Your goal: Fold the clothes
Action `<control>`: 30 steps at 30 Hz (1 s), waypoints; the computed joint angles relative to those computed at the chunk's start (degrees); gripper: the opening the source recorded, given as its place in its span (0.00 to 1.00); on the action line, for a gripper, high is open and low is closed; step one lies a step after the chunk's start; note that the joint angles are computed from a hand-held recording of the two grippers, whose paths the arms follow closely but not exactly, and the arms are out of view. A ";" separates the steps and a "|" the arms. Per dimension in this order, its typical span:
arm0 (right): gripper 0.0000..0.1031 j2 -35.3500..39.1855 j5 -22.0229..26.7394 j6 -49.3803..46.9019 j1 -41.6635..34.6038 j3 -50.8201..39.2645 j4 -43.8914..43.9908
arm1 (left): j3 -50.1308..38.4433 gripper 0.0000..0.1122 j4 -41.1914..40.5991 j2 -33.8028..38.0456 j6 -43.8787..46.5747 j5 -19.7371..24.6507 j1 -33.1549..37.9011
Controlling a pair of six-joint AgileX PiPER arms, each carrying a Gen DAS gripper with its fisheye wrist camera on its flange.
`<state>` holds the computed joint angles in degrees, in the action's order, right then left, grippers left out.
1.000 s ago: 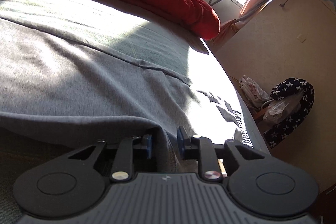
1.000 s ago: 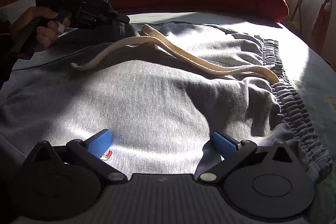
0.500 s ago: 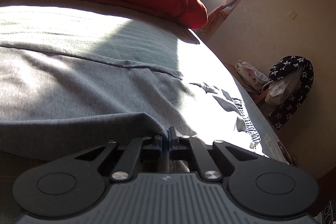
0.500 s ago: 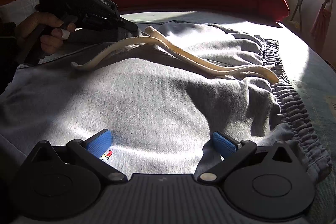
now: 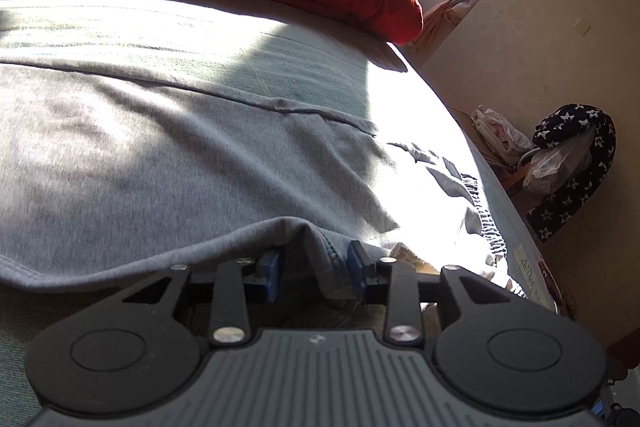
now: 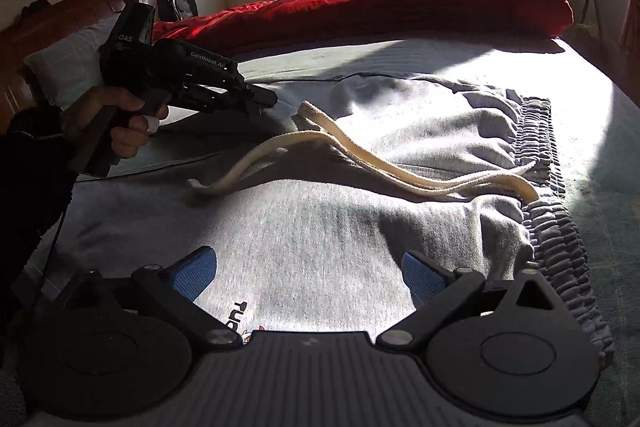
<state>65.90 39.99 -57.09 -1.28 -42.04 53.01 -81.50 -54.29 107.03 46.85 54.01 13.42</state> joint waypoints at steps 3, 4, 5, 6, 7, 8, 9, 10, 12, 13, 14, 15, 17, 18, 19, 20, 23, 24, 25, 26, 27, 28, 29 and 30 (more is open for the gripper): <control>0.78 4.06 4.26 -0.42 0.37 -6.78 0.66 | 5.23 0.36 2.38 -5.27 2.66 0.90 2.29; 0.73 5.86 4.85 -0.42 1.29 -9.04 0.80 | 6.91 0.40 3.18 -7.07 3.62 1.29 3.11; 0.65 8.32 5.47 -0.25 2.66 -11.76 0.35 | 8.52 0.41 4.00 -8.87 4.56 1.74 3.97; 0.59 10.84 5.38 0.77 4.44 -14.46 -0.92 | 10.42 0.42 4.60 -10.81 5.32 2.03 4.96; 0.59 13.53 4.48 2.69 6.72 -16.99 -2.68 | 12.17 0.42 4.18 -12.24 6.57 2.81 6.09; 0.58 16.42 3.66 4.94 9.00 -19.67 -4.63 | 13.63 0.42 3.20 -13.18 8.24 4.08 7.27; 0.57 19.36 3.19 7.22 11.03 -22.58 -6.67 | 14.93 0.42 2.25 -13.86 9.85 5.37 8.31; 0.55 22.60 3.29 9.37 12.63 -25.40 -8.00 | 15.92 0.42 1.52 -13.99 10.93 6.19 8.97; 0.49 29.44 4.59 13.54 15.13 -31.50 -9.95 | 17.51 0.42 0.44 -13.69 12.34 7.16 9.87; 0.47 32.49 4.69 15.57 16.31 -34.12 -10.89 | 18.16 0.43 0.65 -13.42 12.46 6.17 9.96; 0.46 35.17 3.77 18.03 17.59 -36.32 -12.50 | 18.70 0.43 1.40 -13.06 12.10 4.08 9.77; 0.46 37.18 2.34 20.65 18.78 -37.90 -14.67 | 18.93 0.42 1.36 -12.40 12.44 2.72 10.03; 0.46 40.24 0.45 23.25 20.14 -40.13 -17.07 | 18.88 0.42 0.07 -10.63 14.16 1.13 11.24; 0.45 41.52 -0.37 23.21 20.59 -41.00 -17.09 | 18.62 0.44 -0.60 -9.89 14.47 1.06 11.74; 0.45 42.23 -0.76 23.89 21.08 -41.77 -17.85 | 18.20 0.44 -1.26 -9.26 14.36 1.52 12.17; 0.45 42.72 -0.89 24.97 21.57 -42.51 -18.99 | 17.78 0.44 -1.90 -8.63 14.22 1.99 12.59; 0.46 42.75 -1.52 26.95 22.67 -42.88 -21.71 | 16.96 0.44 -3.09 -7.67 13.64 2.89 13.43; 0.46 42.21 -1.59 27.29 22.76 -42.46 -21.97 | 17.80 0.44 -2.25 -9.23 13.39 2.16 13.10; 0.47 41.25 -1.47 27.84 22.68 -41.89 -22.28 | 18.90 0.44 -1.16 -11.18 13.08 1.19 12.70; 0.49 39.97 -1.10 28.47 22.54 -41.14 -22.78 | 20.12 0.45 -0.15 -13.31 13.11 0.47 12.43; 0.54 37.96 -0.87 28.38 22.28 -39.61 -22.80 | 21.57 0.45 0.67 -15.73 13.61 0.29 12.55; 0.56 35.39 -0.89 26.99 21.73 -37.29 -21.86 | 23.05 0.47 1.42 -18.27 14.21 0.44 12.92; 0.60 32.58 -0.87 25.68 21.22 -34.78 -21.17 | 24.87 0.49 2.29 -21.20 14.71 0.23 13.05; 0.62 29.93 -0.91 25.29 20.92 -32.43 -21.34 | 27.02 0.55 3.28 -24.29 15.28 -0.37 13.01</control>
<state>95.82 39.08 -31.81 19.64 -74.47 31.67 -54.48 -51.02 82.74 62.14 53.64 26.43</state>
